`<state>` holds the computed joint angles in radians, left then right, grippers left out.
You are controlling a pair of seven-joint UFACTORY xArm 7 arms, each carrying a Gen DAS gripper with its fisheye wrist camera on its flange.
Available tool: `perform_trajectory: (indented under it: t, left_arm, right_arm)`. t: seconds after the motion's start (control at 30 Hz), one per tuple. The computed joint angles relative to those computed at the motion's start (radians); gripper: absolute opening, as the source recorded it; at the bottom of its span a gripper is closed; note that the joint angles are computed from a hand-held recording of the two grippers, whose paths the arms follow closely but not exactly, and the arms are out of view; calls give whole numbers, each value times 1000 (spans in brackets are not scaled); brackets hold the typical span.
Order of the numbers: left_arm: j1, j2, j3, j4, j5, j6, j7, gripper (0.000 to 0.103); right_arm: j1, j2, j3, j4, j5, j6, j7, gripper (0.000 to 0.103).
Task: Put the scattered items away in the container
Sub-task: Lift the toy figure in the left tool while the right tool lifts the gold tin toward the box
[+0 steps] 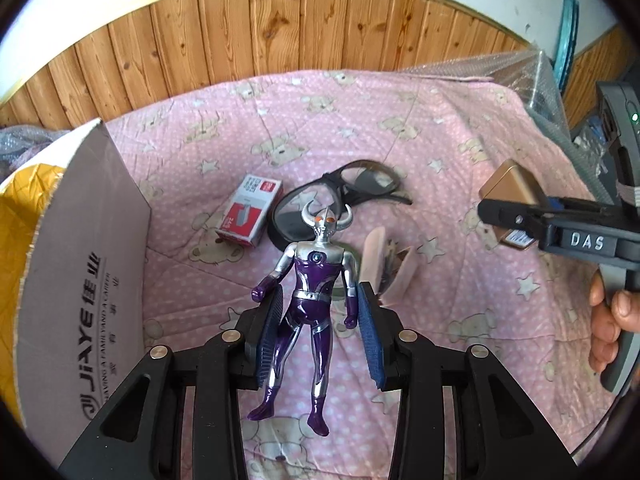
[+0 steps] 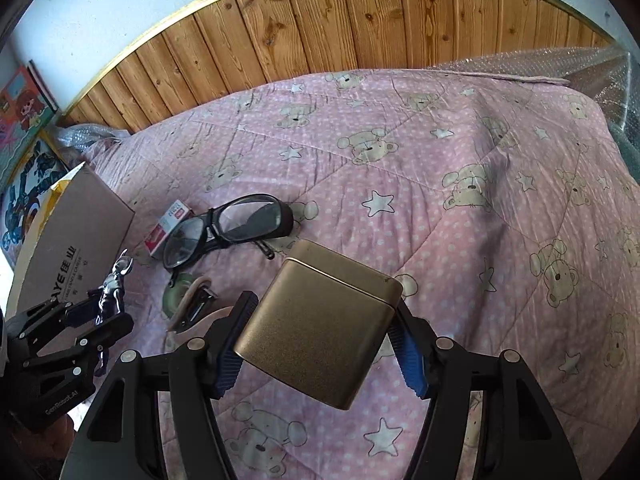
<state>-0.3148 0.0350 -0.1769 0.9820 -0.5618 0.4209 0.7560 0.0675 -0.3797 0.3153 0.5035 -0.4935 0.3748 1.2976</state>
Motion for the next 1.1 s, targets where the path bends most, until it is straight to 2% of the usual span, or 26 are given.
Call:
perform_trajectory:
  t: [0.2, 0.5, 0.83, 1.1]
  left_arm:
    - [-6, -88, 23, -31, -89, 36, 70, 39]
    - [-29, -195, 82, -76, -147, 75, 120, 39]
    - [-38, -318, 167, -87, -228, 151, 187, 39]
    - [-2, -379, 236, -56, -293, 235, 208, 39]
  right_arm:
    - [44, -65, 27, -1, 38, 30, 7, 65]
    - [91, -89, 90, 49, 49, 78, 22, 65]
    - [129, -59, 165, 174, -47, 161, 77, 65]
    - [171, 24, 210, 317, -169, 228, 137, 65]
